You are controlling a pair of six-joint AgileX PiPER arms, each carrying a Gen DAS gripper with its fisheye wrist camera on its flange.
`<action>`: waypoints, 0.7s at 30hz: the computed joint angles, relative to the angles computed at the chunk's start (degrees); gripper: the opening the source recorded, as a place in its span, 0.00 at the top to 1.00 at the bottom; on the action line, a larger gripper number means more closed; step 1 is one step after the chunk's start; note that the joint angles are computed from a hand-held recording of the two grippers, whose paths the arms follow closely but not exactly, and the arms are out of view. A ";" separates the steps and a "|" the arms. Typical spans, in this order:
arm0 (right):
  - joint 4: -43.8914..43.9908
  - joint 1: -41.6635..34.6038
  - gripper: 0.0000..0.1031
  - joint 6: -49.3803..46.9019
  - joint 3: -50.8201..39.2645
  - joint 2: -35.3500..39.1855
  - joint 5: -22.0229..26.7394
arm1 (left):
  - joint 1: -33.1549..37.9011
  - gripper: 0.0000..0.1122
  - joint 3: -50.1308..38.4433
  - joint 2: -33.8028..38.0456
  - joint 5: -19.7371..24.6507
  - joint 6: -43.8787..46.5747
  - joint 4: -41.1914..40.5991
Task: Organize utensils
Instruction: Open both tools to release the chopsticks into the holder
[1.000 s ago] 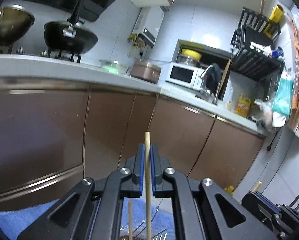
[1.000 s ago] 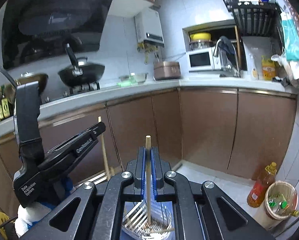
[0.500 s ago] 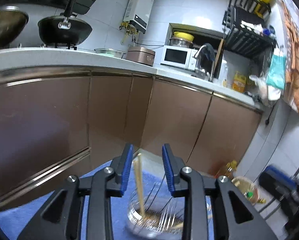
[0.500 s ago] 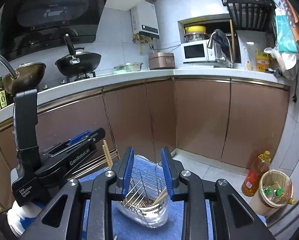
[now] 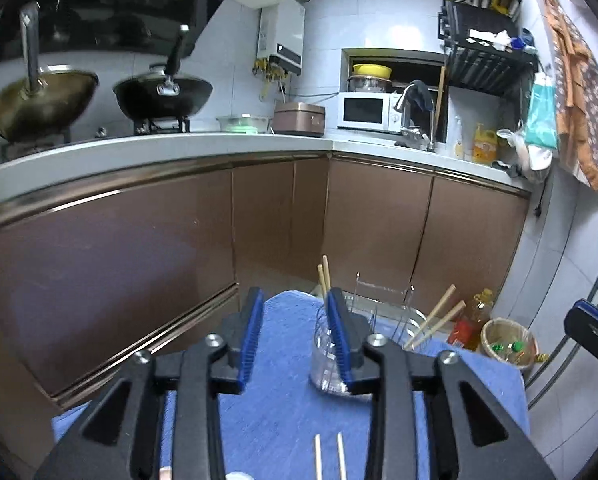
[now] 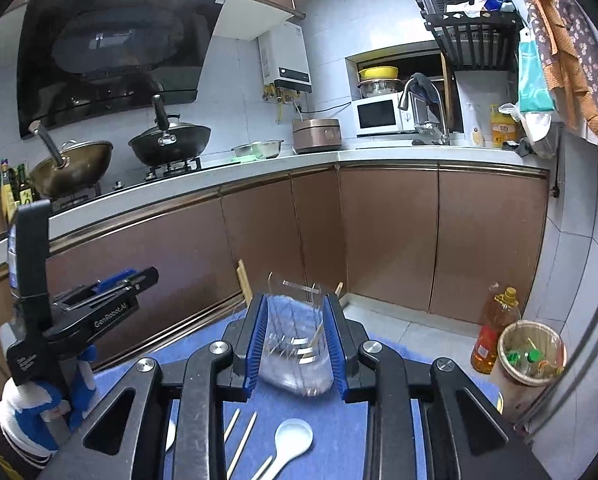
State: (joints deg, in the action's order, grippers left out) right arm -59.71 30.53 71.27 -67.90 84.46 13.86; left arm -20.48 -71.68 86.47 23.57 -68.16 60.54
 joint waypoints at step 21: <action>-7.03 16.93 0.68 12.03 13.90 -16.97 15.83 | -27.31 0.60 17.80 -20.71 29.16 -11.77 14.44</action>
